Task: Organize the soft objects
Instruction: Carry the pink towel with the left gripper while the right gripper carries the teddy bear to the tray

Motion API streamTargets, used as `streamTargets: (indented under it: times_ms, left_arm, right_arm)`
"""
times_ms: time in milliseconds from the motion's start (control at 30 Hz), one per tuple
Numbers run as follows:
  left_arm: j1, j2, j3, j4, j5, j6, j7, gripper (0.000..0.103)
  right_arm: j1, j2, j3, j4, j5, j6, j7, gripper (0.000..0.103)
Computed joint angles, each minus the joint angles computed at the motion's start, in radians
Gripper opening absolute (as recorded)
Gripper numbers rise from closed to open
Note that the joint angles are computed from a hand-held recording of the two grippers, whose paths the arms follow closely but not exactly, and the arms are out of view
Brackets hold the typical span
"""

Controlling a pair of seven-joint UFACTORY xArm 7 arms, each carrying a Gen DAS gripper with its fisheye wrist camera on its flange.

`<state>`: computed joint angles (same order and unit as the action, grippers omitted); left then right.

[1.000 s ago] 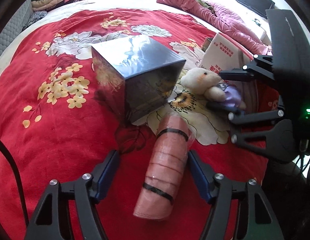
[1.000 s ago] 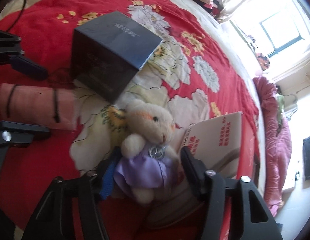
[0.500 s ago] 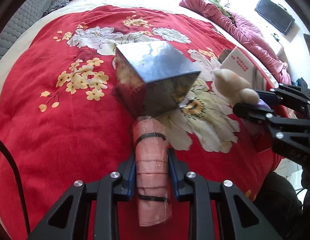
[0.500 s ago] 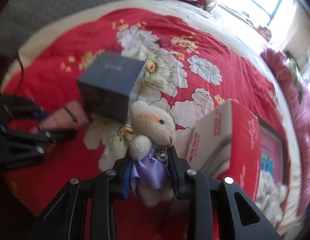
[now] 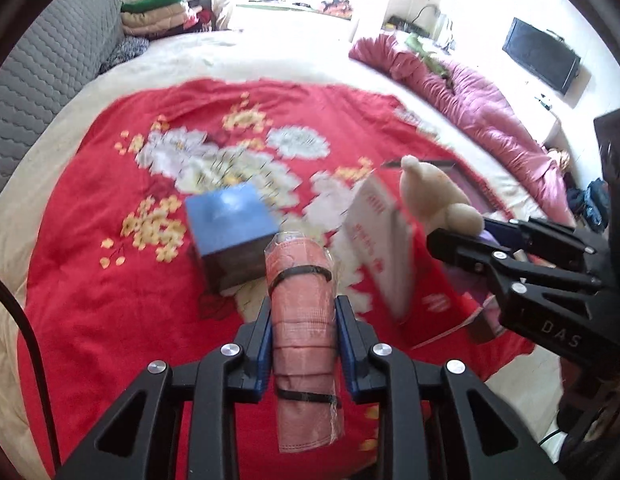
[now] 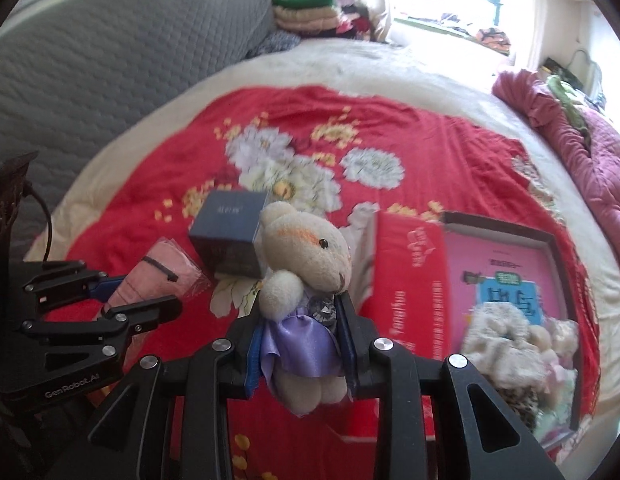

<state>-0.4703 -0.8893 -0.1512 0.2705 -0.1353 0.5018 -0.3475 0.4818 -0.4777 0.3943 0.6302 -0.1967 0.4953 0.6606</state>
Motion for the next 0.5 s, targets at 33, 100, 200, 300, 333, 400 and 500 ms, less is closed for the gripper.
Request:
streamTargets:
  times_ms: [33,100,200,300,333,400,500]
  left_arm:
    - [0.003,-0.002,-0.021,0.014,0.002,0.005,-0.019,0.028]
    - [0.001,0.006,-0.055,0.050,0.008,0.014,-0.054,0.028]
    - [-0.007,0.031,-0.097,0.107,0.018,0.033,-0.103,0.028]
    - [-0.013,0.054,-0.137,0.161,0.041,0.049,-0.141,0.028]
    - [-0.017,0.062,-0.147,0.176,0.048,0.052,-0.152,0.028]
    - [-0.020,0.076,-0.171,0.207,0.066,0.061,-0.174,0.028]
    - [-0.024,0.095,-0.199,0.249,0.092,0.072,-0.201,0.028]
  right_arm:
    - [0.005,-0.035,-0.010,-0.012,0.007,0.007,0.000,0.032]
    - [0.004,-0.110,-0.022,-0.035,0.016,0.028,0.000,0.032]
    - [0.003,-0.224,-0.048,-0.068,0.041,0.061,-0.015,0.032]
    - [-0.010,-0.328,-0.063,-0.095,0.062,0.095,-0.031,0.032]
    - [-0.012,-0.368,-0.071,-0.104,0.070,0.112,-0.039,0.032]
    - [-0.022,-0.432,-0.080,-0.121,0.085,0.135,-0.052,0.032]
    - [-0.033,-0.521,-0.090,-0.142,0.105,0.175,-0.073,0.032]
